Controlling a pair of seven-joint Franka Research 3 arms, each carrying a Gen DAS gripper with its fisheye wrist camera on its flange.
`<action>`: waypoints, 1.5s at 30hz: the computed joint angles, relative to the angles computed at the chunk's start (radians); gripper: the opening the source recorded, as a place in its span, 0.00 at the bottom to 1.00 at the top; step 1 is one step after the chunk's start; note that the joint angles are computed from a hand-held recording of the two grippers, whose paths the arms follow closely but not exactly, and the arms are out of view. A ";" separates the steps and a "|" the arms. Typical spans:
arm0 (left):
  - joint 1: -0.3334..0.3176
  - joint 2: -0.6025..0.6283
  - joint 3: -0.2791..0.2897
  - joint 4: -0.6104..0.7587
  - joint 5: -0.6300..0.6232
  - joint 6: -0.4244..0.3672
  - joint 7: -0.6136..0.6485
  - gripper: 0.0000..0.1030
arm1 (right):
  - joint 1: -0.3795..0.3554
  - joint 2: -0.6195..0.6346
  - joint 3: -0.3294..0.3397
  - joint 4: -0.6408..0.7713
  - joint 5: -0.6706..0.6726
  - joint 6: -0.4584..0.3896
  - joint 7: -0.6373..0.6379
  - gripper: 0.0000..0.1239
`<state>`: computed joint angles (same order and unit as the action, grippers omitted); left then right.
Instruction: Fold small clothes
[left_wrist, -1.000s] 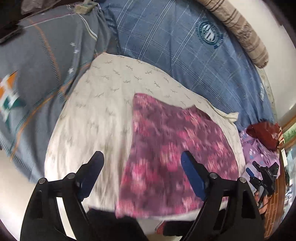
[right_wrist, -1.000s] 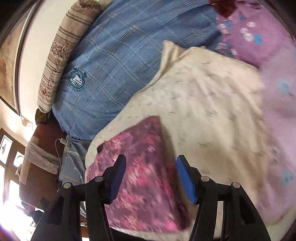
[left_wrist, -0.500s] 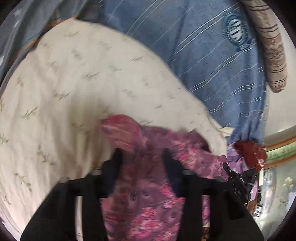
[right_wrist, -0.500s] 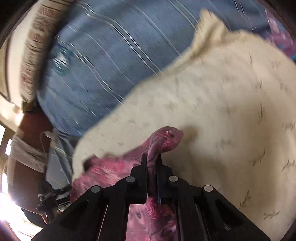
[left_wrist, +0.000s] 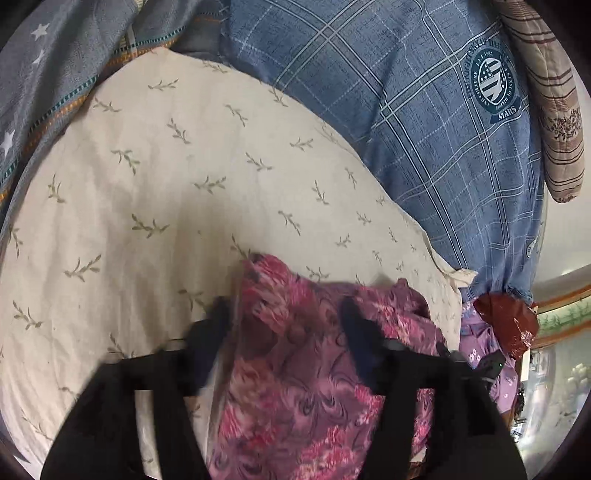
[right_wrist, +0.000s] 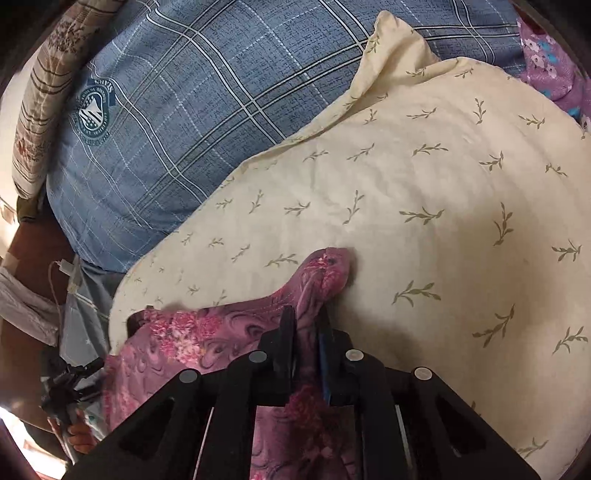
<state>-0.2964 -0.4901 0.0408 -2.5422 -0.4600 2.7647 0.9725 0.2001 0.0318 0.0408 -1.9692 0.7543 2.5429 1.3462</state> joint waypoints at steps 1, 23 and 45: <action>-0.007 0.008 0.006 0.007 -0.007 0.000 0.008 0.71 | -0.002 -0.003 -0.001 0.004 0.011 -0.011 -0.001 0.15; 0.036 -0.153 -0.099 -0.059 0.241 -0.047 -0.202 0.42 | -0.058 -0.167 -0.050 -0.106 0.161 -0.165 -0.043 0.34; -0.121 -0.673 -0.217 -0.399 0.326 -0.118 -0.655 0.71 | 0.047 -0.539 -0.089 -0.425 -0.052 -0.035 0.005 0.12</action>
<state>-0.4175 -1.1635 -0.1758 -2.9414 -0.1339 2.6470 0.3173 0.2471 -0.5072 -0.0479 -2.3938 0.7018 2.5076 1.3508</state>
